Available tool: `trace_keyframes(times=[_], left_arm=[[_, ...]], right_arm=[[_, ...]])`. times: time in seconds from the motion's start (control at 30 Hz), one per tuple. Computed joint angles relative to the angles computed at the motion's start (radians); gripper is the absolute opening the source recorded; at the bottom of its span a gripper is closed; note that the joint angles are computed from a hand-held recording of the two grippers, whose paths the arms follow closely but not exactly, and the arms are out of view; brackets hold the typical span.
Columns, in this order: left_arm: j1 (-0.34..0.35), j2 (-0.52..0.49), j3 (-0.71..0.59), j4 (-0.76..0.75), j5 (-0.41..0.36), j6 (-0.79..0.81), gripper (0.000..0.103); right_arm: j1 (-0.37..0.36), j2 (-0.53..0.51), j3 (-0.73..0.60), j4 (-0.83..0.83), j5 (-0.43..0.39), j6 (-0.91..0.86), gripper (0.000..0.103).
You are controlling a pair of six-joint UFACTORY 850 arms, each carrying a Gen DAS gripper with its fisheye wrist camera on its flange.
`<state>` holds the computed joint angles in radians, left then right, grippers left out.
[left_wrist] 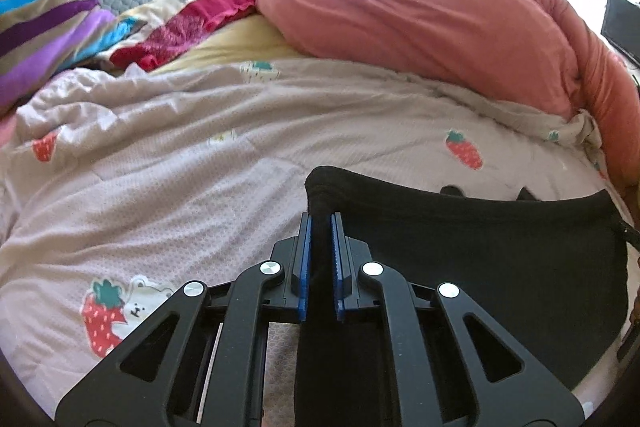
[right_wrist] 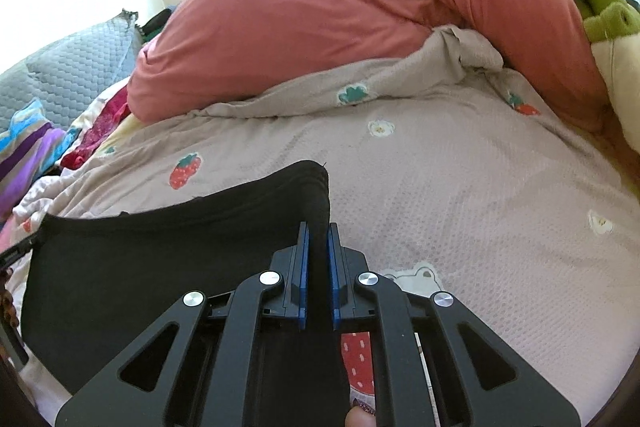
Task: Fold small clothes
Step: 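Grasp the folded shirt edge with both grippers, then open both grippers and pull them back from the flattened shirt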
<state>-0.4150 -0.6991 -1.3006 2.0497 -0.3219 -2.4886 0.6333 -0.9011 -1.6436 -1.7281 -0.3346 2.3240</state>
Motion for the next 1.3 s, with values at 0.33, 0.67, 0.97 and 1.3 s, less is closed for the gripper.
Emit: trace_keyframes(times=[0.33,0.67,0.97,1.3], left_arm=[[-0.009,-0.032,-0.025,-0.173,-0.005,0.203,0.004],[-0.026,-0.034,-0.028,-0.299,-0.053,0.335,0.008],[-0.04,0.006,0.022,-0.262,-0.069,0.278,0.024],[-0.061,0.087,0.105,-0.18,-0.072,0.166,0.049]], right_arm=[[-0.001,-0.041,-0.034,0.225,0.009,-0.189,0.008],[0.01,-0.035,-0.023,0.341,-0.021,-0.321,0.028],[0.04,0.011,0.038,0.278,-0.076,-0.299,0.038],[0.083,0.073,0.112,0.119,-0.075,-0.193,0.046]])
